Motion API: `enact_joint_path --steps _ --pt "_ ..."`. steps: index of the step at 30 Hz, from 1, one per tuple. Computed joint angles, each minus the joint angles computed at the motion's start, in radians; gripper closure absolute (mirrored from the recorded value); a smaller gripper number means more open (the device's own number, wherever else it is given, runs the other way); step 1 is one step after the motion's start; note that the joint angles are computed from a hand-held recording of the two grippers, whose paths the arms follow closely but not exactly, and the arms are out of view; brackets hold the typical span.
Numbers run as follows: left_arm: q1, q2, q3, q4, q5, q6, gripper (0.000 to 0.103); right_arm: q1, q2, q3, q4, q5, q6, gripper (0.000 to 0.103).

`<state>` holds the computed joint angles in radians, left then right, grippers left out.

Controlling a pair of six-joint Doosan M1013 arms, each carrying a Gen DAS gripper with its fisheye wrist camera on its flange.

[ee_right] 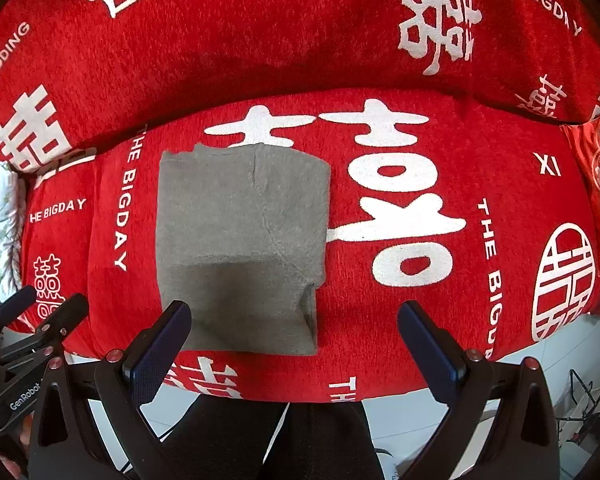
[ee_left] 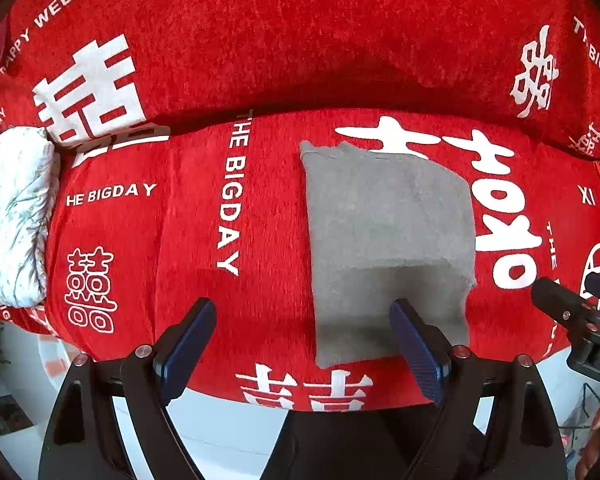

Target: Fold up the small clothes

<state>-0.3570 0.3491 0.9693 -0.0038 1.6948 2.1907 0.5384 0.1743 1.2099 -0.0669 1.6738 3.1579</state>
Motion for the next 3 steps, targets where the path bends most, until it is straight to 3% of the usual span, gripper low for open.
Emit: enact_joint_path --steps 3 --pt "-0.004 0.002 -0.001 0.005 0.005 0.0 0.014 -0.001 -0.002 0.004 0.003 -0.005 0.0 0.0"
